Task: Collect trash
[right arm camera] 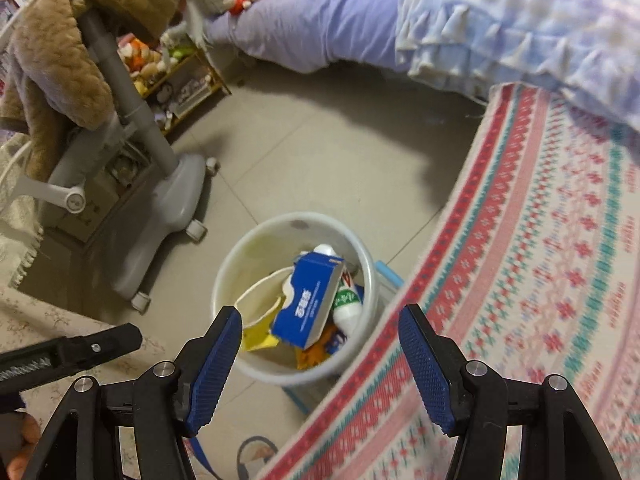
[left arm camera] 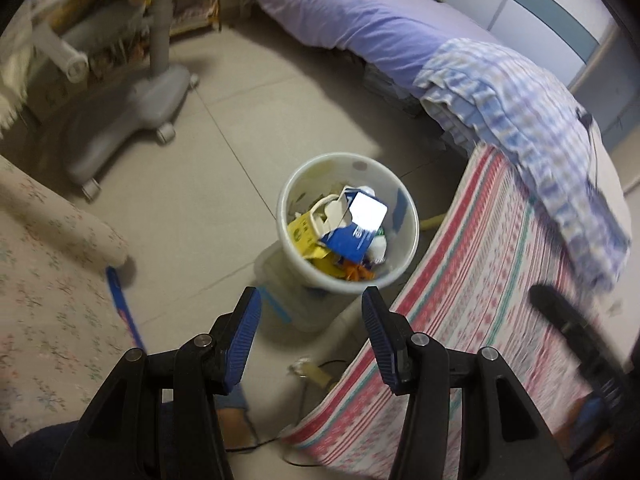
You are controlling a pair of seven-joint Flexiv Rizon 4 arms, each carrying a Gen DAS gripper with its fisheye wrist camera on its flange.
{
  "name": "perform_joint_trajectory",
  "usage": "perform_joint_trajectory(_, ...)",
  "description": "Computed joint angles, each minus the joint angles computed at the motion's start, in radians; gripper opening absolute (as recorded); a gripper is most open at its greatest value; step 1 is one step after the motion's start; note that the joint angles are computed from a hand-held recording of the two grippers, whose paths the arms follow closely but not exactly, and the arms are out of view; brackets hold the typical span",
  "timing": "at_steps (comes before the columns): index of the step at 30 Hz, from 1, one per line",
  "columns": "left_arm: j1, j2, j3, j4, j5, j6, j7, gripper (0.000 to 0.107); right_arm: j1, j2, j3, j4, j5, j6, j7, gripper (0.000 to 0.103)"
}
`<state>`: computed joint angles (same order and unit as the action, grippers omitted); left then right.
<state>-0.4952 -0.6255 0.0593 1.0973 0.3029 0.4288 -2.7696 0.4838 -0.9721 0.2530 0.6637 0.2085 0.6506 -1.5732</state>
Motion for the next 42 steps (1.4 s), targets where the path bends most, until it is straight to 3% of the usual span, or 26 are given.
perform_joint_trajectory(7, -0.14, 0.056, 0.013, -0.019, 0.16, -0.124, -0.021, 0.066, -0.033, 0.206, 0.011, 0.298, -0.016, 0.118, -0.057, 0.073)
perform_joint_trajectory(9, -0.173, 0.064, 0.01, -0.041, 0.207, -0.161, -0.03, 0.075, -0.048, 0.256, 0.023, 0.366, -0.015, 0.139, -0.077, 0.073)
perform_joint_trajectory(15, -0.263, 0.063, 0.004, -0.13, 0.325, -0.289, -0.027, 0.079, -0.09, 0.424, 0.05, 0.609, -0.011, 0.258, -0.148, 0.076)
perform_joint_trajectory(23, -0.319, 0.036, -0.002, -0.215, 0.391, -0.359, -0.02, 0.08, -0.14, 0.564, 0.087, 0.816, 0.055, 0.406, -0.231, 0.085)
perform_joint_trajectory(26, -0.331, 0.002, 0.003, -0.268, 0.391, -0.383, 0.001, 0.08, -0.122, 0.596, 0.055, 0.895, 0.014, 0.483, -0.212, 0.086)
perform_joint_trajectory(42, -0.35, -0.064, 0.04, -0.352, 0.342, -0.398, 0.059, 0.08, -0.149, 0.62, 0.073, 0.948, -0.012, 0.529, -0.22, 0.093)
